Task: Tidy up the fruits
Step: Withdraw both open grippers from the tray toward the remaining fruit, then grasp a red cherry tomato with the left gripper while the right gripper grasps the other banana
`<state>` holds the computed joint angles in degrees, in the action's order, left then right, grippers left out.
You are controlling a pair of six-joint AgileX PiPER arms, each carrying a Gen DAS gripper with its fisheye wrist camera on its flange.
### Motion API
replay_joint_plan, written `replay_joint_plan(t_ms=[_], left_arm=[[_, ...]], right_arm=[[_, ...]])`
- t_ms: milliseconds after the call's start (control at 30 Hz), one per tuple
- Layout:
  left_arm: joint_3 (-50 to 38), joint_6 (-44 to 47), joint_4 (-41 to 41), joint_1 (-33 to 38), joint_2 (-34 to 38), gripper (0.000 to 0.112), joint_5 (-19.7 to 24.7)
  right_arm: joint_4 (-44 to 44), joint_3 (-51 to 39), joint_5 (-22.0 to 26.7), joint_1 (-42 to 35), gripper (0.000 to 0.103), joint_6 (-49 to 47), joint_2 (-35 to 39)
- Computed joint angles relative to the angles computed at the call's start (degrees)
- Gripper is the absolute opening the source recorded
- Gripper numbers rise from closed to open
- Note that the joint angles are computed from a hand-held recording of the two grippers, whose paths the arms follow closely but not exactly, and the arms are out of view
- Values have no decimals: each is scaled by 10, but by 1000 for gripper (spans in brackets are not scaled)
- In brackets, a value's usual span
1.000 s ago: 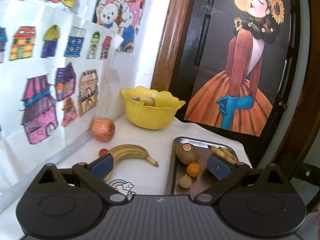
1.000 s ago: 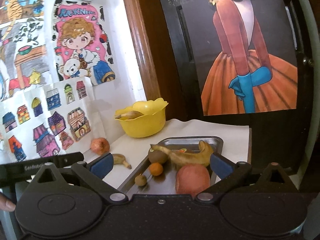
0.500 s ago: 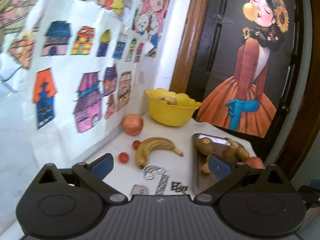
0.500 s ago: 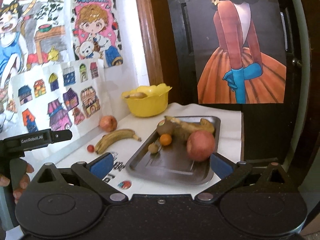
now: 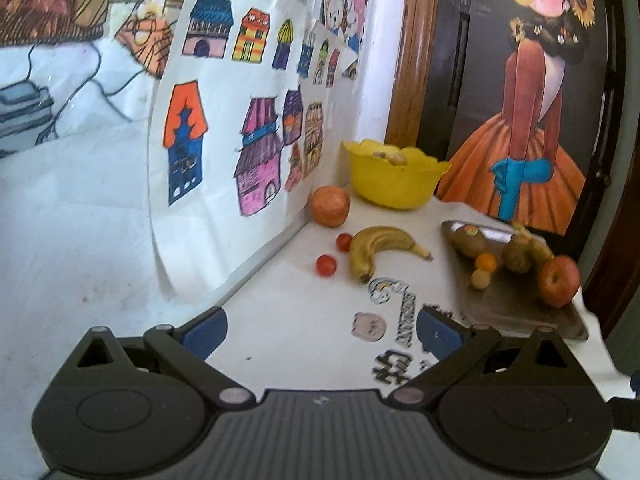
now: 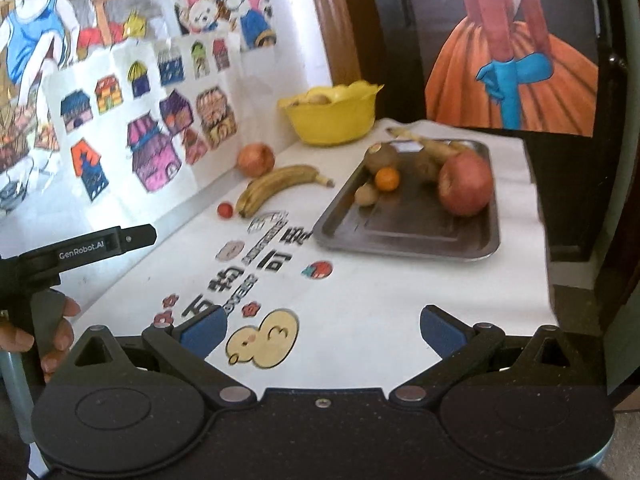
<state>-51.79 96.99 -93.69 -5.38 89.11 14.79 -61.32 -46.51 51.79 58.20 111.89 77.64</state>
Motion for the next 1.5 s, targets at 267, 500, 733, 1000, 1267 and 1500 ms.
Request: replay_joint_plan(t_ms=[267,500,733,1000,1267,1500], left_arm=[[-25,-49,61,13,25,103,1],[-48,-101,113,16,48,103,-10],[-88,-182,196,6,73,103,-30],[-166,-349,354,-22,131,103,-52],[-280,-538,548,-51,224,103,-40],[-349,-513,536,-65,282,102,-29]], right_arm=[[34,-64,-32,-43,102,-106,41],[52,-115,-72,-81,102,-194,78],[94,-171,-137,-148,102,-307,89],[297,-360,-202,-295,102,-538,190],[421,-568,-188,-368,98,-711,382],[550,-811,-91,-413,94,-841,552]])
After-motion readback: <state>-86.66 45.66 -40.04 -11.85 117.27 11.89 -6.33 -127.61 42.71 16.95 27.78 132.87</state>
